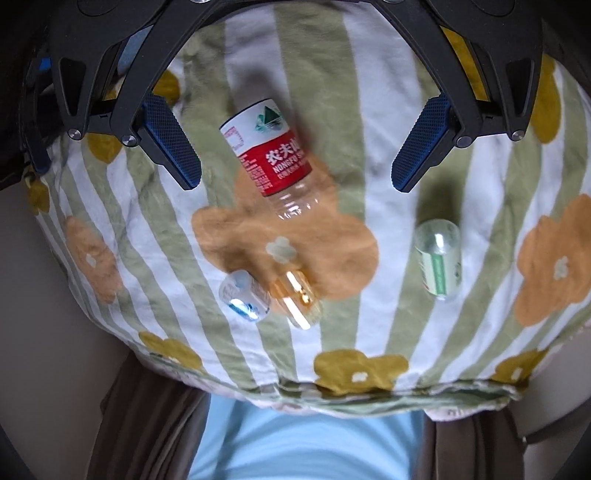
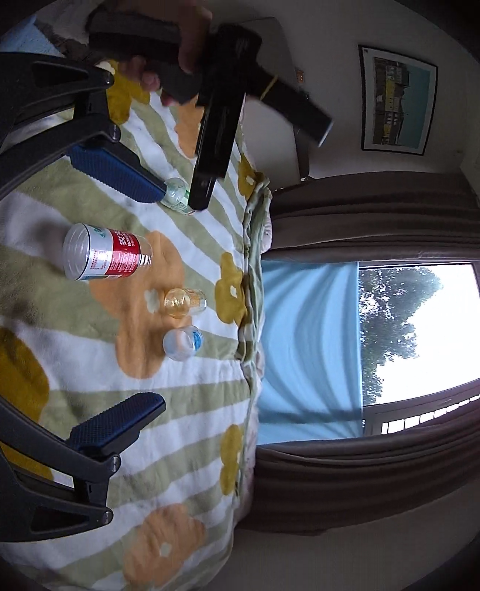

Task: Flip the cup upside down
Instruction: 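Bring the left gripper to the red-labelled bottle and close around it, then lift the bottle with the left gripper, turn it over, lower onto bed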

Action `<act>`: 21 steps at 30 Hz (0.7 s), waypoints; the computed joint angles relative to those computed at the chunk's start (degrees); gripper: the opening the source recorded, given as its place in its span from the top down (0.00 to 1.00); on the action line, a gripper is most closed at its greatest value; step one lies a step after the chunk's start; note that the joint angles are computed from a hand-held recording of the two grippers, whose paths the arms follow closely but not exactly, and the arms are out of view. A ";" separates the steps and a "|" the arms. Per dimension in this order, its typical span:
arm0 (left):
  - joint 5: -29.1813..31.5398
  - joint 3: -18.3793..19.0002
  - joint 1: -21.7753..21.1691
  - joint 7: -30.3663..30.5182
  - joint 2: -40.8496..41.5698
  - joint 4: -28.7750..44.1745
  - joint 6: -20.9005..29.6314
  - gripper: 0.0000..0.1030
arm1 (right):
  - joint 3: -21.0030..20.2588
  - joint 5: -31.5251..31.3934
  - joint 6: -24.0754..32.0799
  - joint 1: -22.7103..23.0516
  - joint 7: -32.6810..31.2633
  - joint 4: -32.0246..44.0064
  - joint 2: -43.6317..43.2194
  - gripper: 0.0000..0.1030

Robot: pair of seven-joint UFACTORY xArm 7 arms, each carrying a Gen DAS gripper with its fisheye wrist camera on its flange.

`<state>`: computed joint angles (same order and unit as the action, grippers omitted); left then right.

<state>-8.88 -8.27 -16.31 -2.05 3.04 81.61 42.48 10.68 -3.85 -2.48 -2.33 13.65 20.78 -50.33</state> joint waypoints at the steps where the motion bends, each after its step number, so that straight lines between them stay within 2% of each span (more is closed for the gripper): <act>1: 0.89 -0.20 -0.37 -1.60 2.53 2.90 3.21 0.00 | 0.13 0.14 -0.02 -0.21 0.32 -0.81 -1.29 0.00; 7: 2.22 -0.14 -2.72 -10.57 18.99 22.20 23.68 0.02 | -3.52 1.39 -2.48 2.79 0.35 -5.68 -5.59 0.00; 9: 2.56 0.34 -3.52 -13.36 23.39 27.70 28.15 0.06 | -4.62 1.74 -2.71 4.31 0.00 -6.99 -6.76 0.00; 13: 3.15 1.08 -4.73 -17.71 30.57 37.08 35.39 0.06 | -6.03 1.73 -2.41 5.23 -1.63 -7.49 -7.15 0.00; 16: 0.21 0.64 -3.74 -20.19 32.44 38.24 37.50 0.11 | -7.74 2.24 -2.14 5.83 -2.60 -8.00 -7.80 0.00; 21: -0.54 0.66 -3.40 -21.26 32.12 36.16 36.86 0.18 | -11.61 3.86 -3.36 8.40 -3.92 -9.31 -8.28 0.00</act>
<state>-9.42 -7.61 -19.70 -23.30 35.16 117.76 79.34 -0.93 0.01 -5.83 6.07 9.73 11.47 -58.60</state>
